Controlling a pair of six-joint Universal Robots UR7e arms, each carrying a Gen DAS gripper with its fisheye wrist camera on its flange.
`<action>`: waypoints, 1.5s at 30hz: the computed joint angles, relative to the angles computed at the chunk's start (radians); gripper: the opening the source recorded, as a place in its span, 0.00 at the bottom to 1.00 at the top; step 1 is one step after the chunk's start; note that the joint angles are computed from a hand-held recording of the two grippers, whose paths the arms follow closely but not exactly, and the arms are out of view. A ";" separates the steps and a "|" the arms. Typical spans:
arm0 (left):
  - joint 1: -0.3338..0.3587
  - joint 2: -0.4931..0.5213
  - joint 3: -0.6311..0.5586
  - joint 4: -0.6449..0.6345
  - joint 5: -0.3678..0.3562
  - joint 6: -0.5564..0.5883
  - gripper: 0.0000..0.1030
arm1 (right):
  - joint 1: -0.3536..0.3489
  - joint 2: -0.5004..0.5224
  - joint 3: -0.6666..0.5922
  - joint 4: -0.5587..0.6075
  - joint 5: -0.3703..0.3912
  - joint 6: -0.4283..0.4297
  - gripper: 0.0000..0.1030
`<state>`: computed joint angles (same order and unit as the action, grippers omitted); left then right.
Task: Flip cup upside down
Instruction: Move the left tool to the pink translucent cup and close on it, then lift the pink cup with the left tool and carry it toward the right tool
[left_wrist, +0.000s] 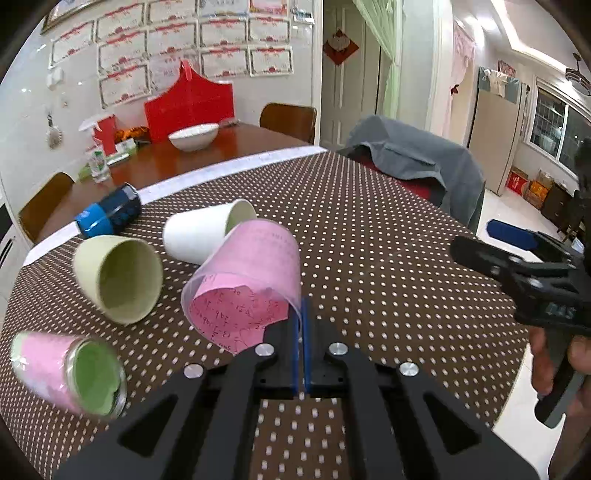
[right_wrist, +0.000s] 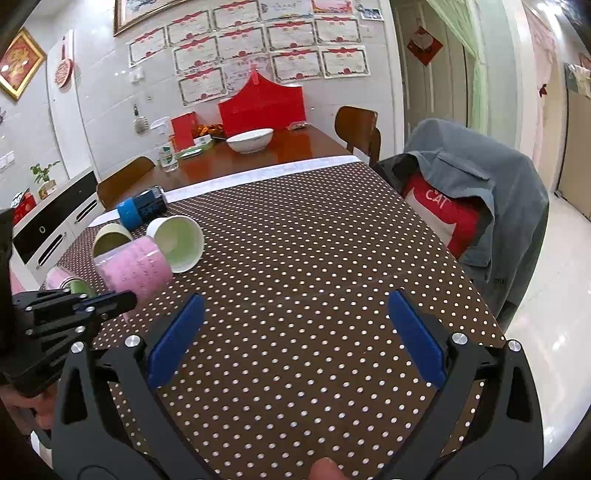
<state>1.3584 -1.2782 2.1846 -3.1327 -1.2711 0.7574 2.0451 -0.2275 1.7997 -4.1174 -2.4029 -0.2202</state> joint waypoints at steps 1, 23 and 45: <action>0.002 -0.020 0.015 -0.004 -0.007 0.002 0.02 | 0.005 0.002 -0.001 -0.002 0.000 -0.002 0.94; 0.067 -0.317 0.319 -0.100 -0.071 0.014 0.02 | 0.157 0.067 0.004 -0.021 -0.033 -0.017 0.94; 0.101 -0.208 0.299 -0.224 0.023 -0.012 0.80 | 0.156 0.082 0.004 0.024 -0.029 0.036 0.94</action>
